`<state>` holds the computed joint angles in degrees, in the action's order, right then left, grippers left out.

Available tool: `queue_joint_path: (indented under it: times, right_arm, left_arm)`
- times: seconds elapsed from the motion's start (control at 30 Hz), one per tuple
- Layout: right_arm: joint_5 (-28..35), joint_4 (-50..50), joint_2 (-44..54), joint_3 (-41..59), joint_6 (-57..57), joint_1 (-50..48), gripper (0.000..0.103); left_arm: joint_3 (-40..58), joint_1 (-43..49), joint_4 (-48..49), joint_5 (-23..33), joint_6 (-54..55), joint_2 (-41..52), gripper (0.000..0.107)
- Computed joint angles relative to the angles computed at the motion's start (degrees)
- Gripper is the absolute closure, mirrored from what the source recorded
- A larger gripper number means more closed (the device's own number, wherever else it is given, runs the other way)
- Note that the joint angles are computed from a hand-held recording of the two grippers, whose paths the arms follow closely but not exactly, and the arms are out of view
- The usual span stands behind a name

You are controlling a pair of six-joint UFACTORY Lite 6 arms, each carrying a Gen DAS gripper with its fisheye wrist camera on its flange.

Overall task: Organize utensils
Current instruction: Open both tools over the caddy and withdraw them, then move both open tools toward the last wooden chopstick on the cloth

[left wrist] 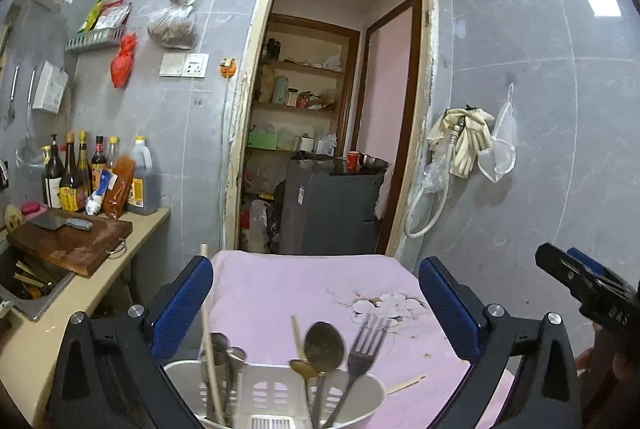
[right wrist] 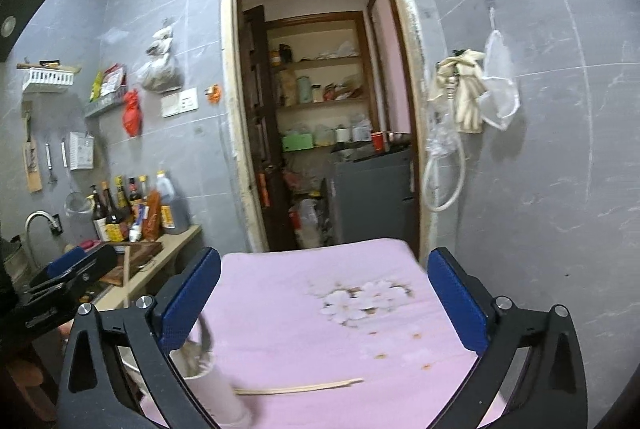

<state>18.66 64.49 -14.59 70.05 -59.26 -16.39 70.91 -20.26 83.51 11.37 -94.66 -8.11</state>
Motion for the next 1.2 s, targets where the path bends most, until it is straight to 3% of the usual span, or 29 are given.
queue_joint_path:
  times: [0.3,0.63,0.87,1.2]
  right_arm:
    - [9.4,6.9,7.7,7.2,-9.6,-10.5,0.001]
    - [25.5,7.8,23.1,22.1,-16.9,-20.3,0.001]
    - [35.2,3.5,37.8,37.3,-16.8,-25.3,0.001]
    - [40.9,-0.2,52.8,56.1,-12.8,-28.5,0.001]
  left_arm:
    - [5.4,-12.3,3.9,13.9,-6.2,5.9,0.004]
    - [15.8,-20.8,2.5,25.5,-6.6,16.4,0.004]
    - [24.8,-25.0,-1.8,29.7,-2.1,25.0,0.004]
    - [37.3,-26.8,-5.7,30.6,0.7,36.8,0.004]
